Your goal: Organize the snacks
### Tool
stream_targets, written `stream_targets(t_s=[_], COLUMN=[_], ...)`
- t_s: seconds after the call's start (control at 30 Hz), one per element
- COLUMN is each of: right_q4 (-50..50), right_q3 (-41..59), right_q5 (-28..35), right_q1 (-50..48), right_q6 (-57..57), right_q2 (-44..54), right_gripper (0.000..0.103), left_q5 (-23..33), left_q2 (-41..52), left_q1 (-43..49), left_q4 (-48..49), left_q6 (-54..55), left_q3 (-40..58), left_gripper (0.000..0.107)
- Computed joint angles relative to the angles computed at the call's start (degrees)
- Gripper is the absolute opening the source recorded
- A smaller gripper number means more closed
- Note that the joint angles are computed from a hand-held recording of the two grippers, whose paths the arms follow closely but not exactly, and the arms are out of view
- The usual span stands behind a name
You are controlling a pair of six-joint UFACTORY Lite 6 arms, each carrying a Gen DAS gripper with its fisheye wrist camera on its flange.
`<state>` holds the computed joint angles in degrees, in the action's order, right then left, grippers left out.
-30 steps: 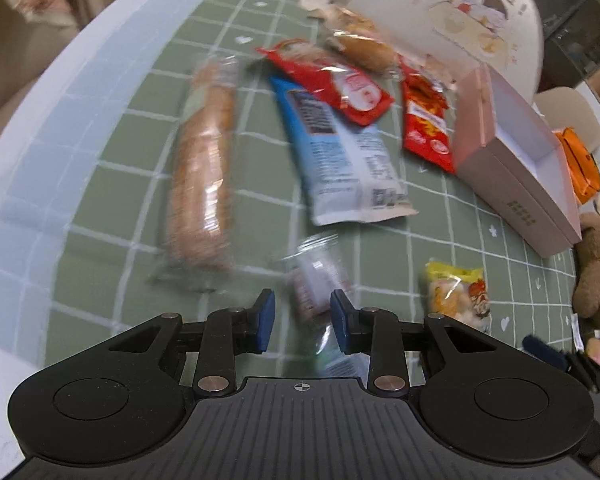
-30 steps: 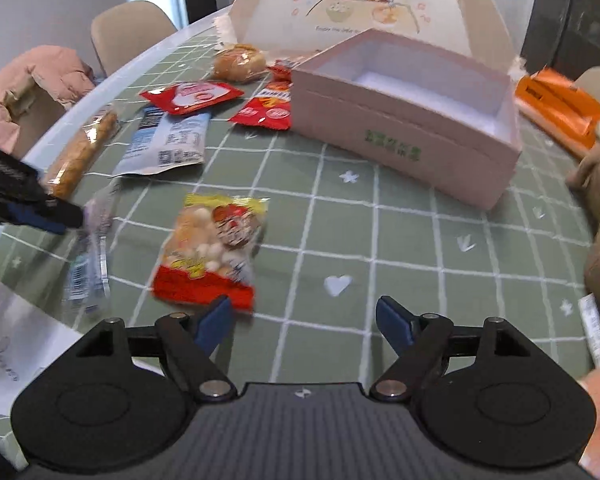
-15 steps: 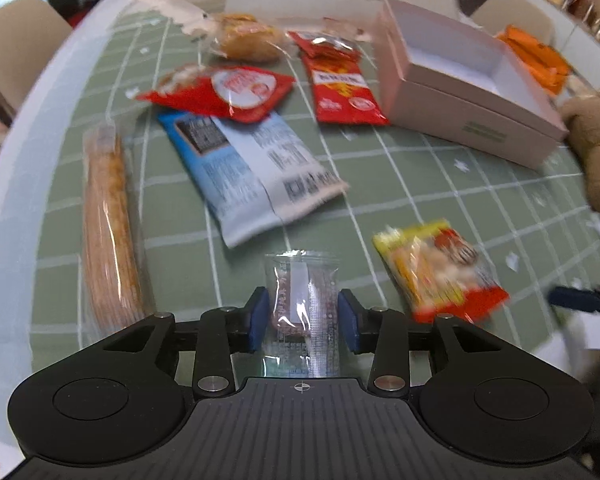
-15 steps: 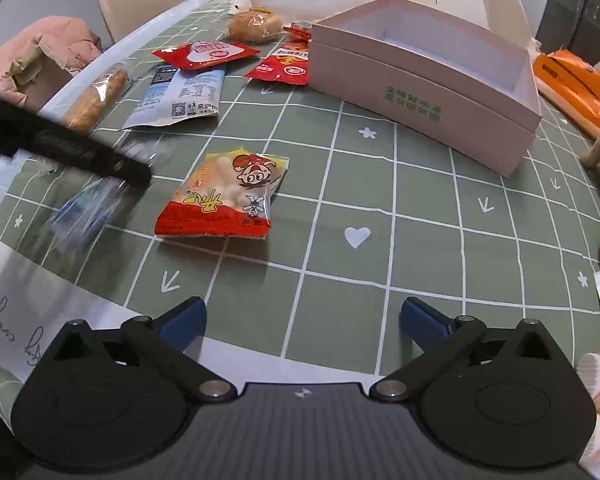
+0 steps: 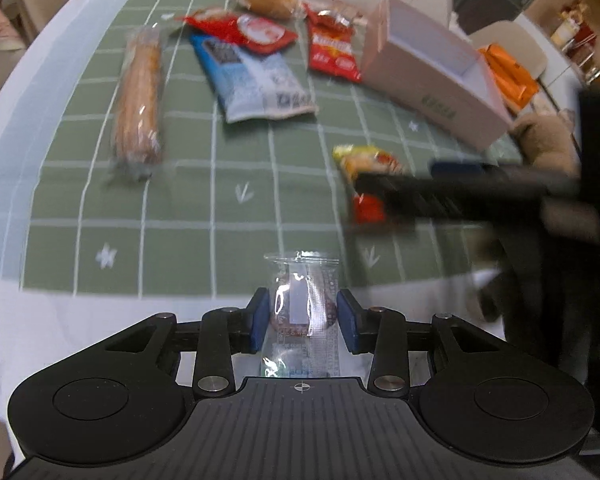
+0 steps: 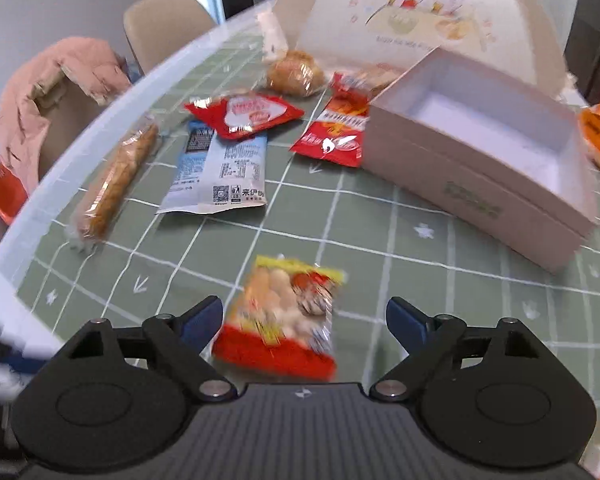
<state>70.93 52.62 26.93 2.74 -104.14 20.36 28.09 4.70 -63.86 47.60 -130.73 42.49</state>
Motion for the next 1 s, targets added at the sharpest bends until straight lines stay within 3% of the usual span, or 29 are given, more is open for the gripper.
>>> stream_targets(t_s=[0.1, 0.2, 0.4, 0.47, 0.6, 0.67, 0.8, 0.93, 1.0], right_q4=[-1.9, 4.0, 2.2, 0.8, -7.1, -12.4, -19.4, -18.8, -17.4], right_q3=[1.9, -2.0, -3.9, -3.4, -2.0, -0.3, 9.3, 22.7, 27.0], right_q5=[-4.7, -5.4, -2.3, -1.8, 1.9, 6.2, 19.7, 30.9, 32.4], right_q1=[4.9, 4.3, -1.2, -2.6, -7.4, -11.3, -21.1, -28.8, -30.5], right_q6=[4.4, -6.0, -11.2, -10.4, -5.0, -1.1, 6.2, 11.9, 14.1], right_q2=[3.4, 0.5, -1.1, -0.8, -1.8, -3.3, -5.0, -3.4, -2.6], right_gripper=[0.077, 0.061, 0.06, 0.057, 0.056, 0.055, 0.055, 0.055, 0.055], left_q5=[4.6, 11.1, 17.6, 15.9, 4.0, 1.0, 1.5, 2.1, -1.6], left_q2=[0.2, -0.1, -3.5, -6.0, -8.5, -7.5, -5.6, 0.6, 6.4], left_q1=[-3.0, -5.6, -7.3, -7.3, -4.1, -1.8, 3.5, 12.9, 18.7], left_q4=[-5.8, -11.1, -13.3, -11.5, -3.1, -1.8, -2.8, 0.8, 6.8], left_q6=[1.4, 2.2, -2.0, -4.5, -8.6, -3.3, 13.6, 28.9, 28.0], left_q3=[0.6, 1.3, -1.1, -2.2, -2.1, 1.7, 13.2, 28.6, 35.5], left_gripper=[0.041, 0.041, 0.041, 0.041, 0.041, 0.041, 0.041, 0.042, 0.042])
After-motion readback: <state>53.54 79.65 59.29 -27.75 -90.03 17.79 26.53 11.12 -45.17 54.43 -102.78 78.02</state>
